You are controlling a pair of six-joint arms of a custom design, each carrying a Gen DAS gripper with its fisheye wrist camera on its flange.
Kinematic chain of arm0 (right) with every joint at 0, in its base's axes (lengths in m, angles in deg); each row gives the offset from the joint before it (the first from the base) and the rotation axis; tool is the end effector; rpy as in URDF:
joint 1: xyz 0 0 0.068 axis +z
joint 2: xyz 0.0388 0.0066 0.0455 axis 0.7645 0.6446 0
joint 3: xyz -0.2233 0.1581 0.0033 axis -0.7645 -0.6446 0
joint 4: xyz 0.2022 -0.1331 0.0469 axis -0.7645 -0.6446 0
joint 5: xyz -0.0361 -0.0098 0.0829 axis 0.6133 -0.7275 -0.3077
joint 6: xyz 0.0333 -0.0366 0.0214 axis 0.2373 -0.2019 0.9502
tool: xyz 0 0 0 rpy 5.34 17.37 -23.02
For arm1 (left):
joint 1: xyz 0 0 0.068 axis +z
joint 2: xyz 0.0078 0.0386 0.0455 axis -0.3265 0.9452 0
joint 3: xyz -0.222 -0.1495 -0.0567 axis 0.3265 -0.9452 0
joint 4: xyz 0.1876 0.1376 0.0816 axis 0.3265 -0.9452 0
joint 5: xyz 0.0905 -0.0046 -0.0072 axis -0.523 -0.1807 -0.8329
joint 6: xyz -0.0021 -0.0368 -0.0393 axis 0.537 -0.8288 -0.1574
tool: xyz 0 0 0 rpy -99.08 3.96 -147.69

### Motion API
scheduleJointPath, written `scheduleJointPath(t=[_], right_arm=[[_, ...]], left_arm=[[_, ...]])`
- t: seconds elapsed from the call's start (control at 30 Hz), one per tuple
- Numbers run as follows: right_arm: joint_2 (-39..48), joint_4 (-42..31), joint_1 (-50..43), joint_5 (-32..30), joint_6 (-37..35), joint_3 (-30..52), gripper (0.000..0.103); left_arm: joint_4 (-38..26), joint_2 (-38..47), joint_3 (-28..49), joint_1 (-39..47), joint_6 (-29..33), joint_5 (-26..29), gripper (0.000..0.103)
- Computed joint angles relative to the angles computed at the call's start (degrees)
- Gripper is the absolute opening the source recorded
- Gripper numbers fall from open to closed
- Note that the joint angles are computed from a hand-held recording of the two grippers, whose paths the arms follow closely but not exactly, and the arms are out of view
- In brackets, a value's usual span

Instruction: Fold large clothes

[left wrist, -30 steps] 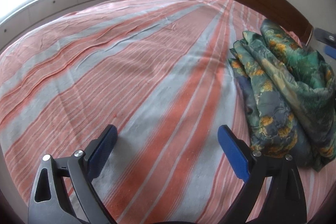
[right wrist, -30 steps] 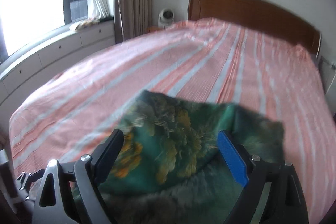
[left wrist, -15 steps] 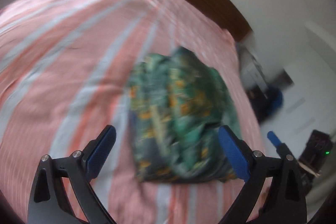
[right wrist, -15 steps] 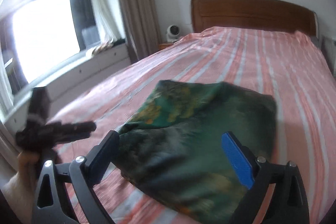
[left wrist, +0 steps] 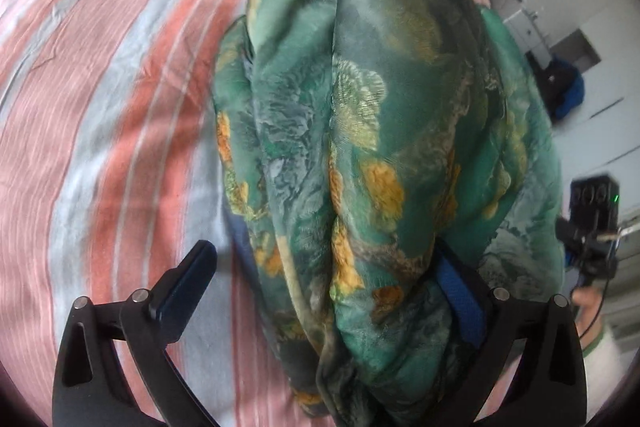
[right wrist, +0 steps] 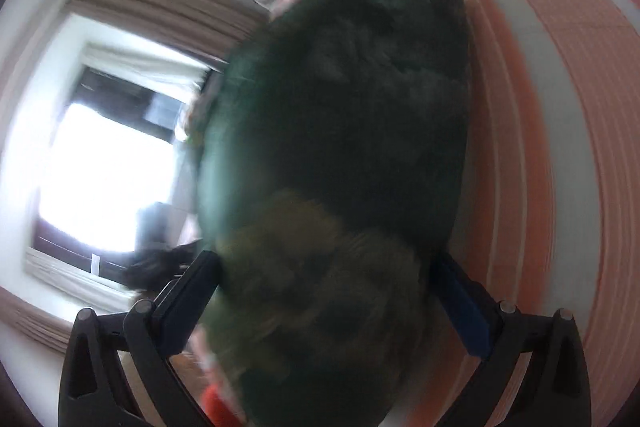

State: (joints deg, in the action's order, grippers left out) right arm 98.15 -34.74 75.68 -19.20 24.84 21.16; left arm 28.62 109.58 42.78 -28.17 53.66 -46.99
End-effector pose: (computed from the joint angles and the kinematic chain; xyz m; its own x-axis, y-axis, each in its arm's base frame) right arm 0.2112 0.1171 0.0914 -0.8782 0.3681 -0.3055 0.0191 0.6651 0.7465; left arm 0.2432 -0.0551 0.1036 -0.9371 0.1529 -0.3139 0.2821 0.8613 -0.4226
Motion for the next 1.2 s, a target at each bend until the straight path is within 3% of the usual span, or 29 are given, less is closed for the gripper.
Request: scheduleJointPath(t=[0.07, 0.1, 0.17, 0.23, 0.3, 0.43, 0.57, 0.7, 0.77, 0.83, 0.87, 0.9, 0.93, 0.97, 1.1, 1.2], right_arm=[[1.36, -7.05, 0.8, 2.89, -3.74, 4.91, 0.097], [-0.06, -14.01, 2.59, 6.74, -6.76, 8.11, 0.095], [-3.0, -24.26, 7.19, 15.13, -10.91, 12.69, 0.083], [-5.15, -33.43, 13.54, 25.58, -14.27, 17.35, 0.078], [-6.34, -38.17, 19.62, 34.55, -16.63, 20.3, 0.076], [-8.76, -41.8, 28.42, 46.52, -18.22, 22.48, 0.075], [-11.95, -43.28, 33.18, 54.38, -20.96, 23.91, 0.075], [-15.48, -44.4, 29.99, 53.77, -25.06, 25.97, 0.075], [-16.48, -43.04, 24.84, 49.38, -27.39, 26.56, 0.075], [-15.21, -41.26, 16.46, 40.74, -27.91, 27.69, 0.081], [-12.77, -40.76, 11.45, 35.54, -26.95, 29.07, 0.092], [-10.51, -41.23, 8.66, 32.47, -25.92, 30.57, 0.098], [-8.51, -42.34, 5.38, 29.89, -24.33, 31.1, 0.102], [-6.08, -43.72, 3.68, 31.49, -22.9, 32.1, 0.102], [-8.69, -42.99, 4.83, 37.66, -25.14, 28.71, 0.102], [-16.46, -43.66, 9.79, 43.29, -25.28, 24.27, 0.102]], left_arm=[[0.59, 1.5, 0.54, -1.68, -2.68, 0.12, 0.103], [0.47, 1.99, 0.91, -2.26, -3.82, 0.1, 0.103], [2.45, -1.37, -1.53, -4.4, -5.6, -1.16, 0.082], [2.83, -9.03, -4.29, -9.55, -8.95, -7.52, 0.061], [2.82, -16.58, -7.33, -14.9, -11.31, -13.8, 0.054], [1.25, -28.73, -11.75, -19.45, -14.87, -17.49, 0.047], [-3.21, -37.29, -10.53, -23.5, -17.7, -21.07, 0.046], [-3.36, -33.84, -2.67, -24.44, -17.74, -23.55, 0.047], [-0.96, -28.06, 1.68, -24.9, -17.92, -25.42, 0.055], [1.14, -19.97, 6.53, -22.99, -17.65, -25.35, 0.084], [3.0, -15.19, 8.32, -21.79, -17.99, -25.94, 0.093], [4.12, -12.14, 9.25, -21.34, -18.8, -27.96, 0.1], [4.97, -10.74, 9.3, -20.91, -19.39, -29.5, 0.1], [5.62, -9.93, 8.57, -20.42, -20.35, -30.81, 0.1], [11.68, -20.06, -2.15, -16.6, -21.85, -28.46, 0.1], [6.82, -34.17, -8.62, -18.98, -21.28, -34.69, 0.1]])
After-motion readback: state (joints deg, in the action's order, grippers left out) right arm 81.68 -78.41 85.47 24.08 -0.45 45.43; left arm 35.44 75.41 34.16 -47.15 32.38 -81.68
